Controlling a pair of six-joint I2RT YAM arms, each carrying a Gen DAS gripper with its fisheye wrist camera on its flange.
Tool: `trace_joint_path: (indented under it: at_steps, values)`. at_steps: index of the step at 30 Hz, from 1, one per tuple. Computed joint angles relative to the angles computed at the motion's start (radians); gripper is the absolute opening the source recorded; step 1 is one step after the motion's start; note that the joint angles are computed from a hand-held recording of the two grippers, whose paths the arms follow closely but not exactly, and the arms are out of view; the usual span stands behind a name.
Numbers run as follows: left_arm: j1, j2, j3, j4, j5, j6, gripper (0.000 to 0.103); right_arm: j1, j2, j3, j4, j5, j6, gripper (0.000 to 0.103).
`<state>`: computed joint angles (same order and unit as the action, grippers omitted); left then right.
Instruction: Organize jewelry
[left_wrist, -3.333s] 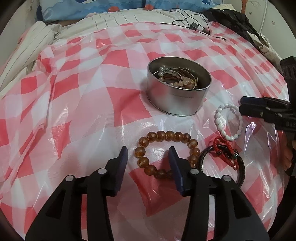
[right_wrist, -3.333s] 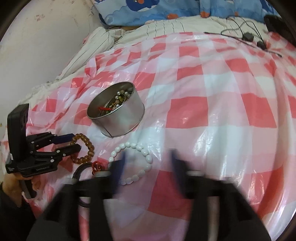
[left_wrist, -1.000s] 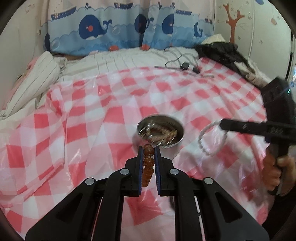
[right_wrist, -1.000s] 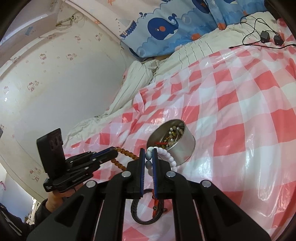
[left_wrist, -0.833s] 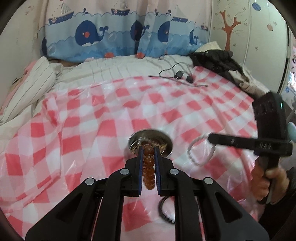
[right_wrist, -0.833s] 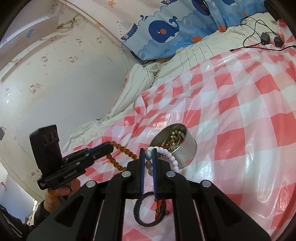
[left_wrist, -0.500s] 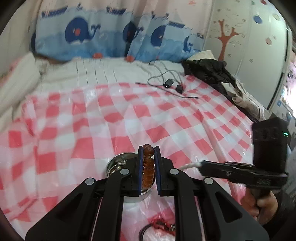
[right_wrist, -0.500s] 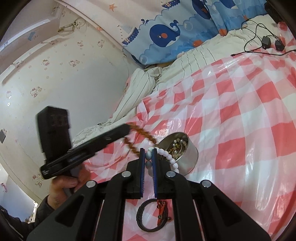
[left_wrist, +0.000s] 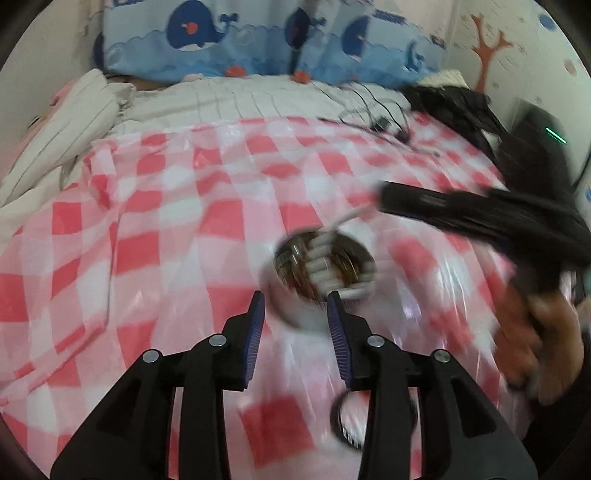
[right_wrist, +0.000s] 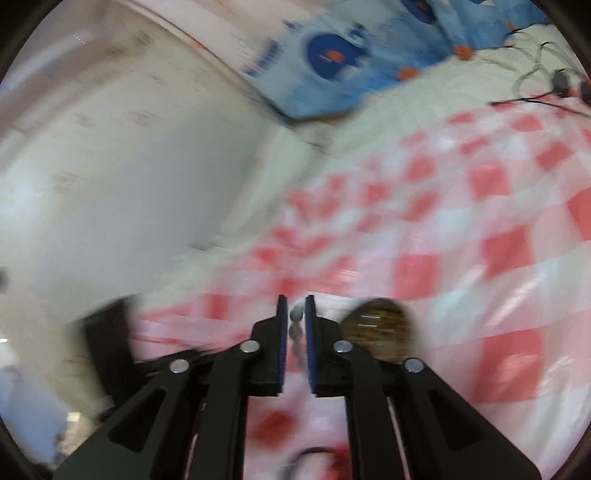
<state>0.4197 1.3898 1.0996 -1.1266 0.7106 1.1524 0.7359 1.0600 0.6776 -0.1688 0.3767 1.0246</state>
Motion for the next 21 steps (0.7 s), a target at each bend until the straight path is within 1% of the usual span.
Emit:
trace_joint_path:
  at_steps: [1, 3, 4, 6, 8, 10, 11, 13, 14, 15, 17, 21]
  values:
    - [0.019, -0.008, -0.021, -0.028, -0.012, 0.065, 0.033, -0.006, 0.021, 0.015, -0.046, 0.01, 0.019, 0.021]
    - [0.046, -0.035, -0.084, -0.057, -0.04, 0.195, 0.033, 0.017, 0.005, 0.0, -0.099, 0.035, 0.069, 0.021]
    - [0.05, -0.053, -0.116, -0.053, -0.059, 0.232, 0.033, 0.046, -0.007, -0.001, -0.133, 0.065, 0.083, 0.021]
    - [0.039, -0.092, -0.178, -0.026, -0.106, 0.282, 0.033, 0.139, -0.04, 0.005, -0.235, 0.133, 0.132, 0.024]
    - [0.026, -0.114, -0.207, -0.015, -0.127, 0.299, 0.033, 0.219, -0.06, -0.008, -0.271, 0.159, 0.176, 0.027]
    - [0.023, -0.12, -0.216, -0.017, -0.138, 0.31, 0.033, 0.28, -0.047, -0.013, -0.289, 0.151, 0.203, 0.027]
    - [0.024, -0.123, -0.223, -0.011, -0.147, 0.319, 0.033, 0.296, -0.029, -0.016, -0.279, 0.137, 0.209, 0.027]
    - [0.02, -0.135, -0.243, 0.014, -0.176, 0.328, 0.033, 0.296, 0.014, -0.035, -0.215, 0.057, 0.194, 0.027]
    - [0.017, -0.143, -0.256, 0.028, -0.192, 0.335, 0.033, 0.279, 0.047, -0.039, -0.17, -0.001, 0.168, 0.027]
    - [0.014, -0.147, -0.264, 0.039, -0.201, 0.337, 0.033, 0.27, 0.074, -0.039, -0.138, -0.036, 0.152, 0.027]
    - [0.009, -0.165, -0.286, 0.067, -0.22, 0.349, 0.033, 0.277, 0.116, -0.021, -0.124, -0.06, 0.137, 0.027]
    - [0.008, -0.176, -0.303, 0.09, -0.24, 0.371, 0.033, 0.281, 0.186, 0.002, -0.108, -0.079, 0.124, 0.027]
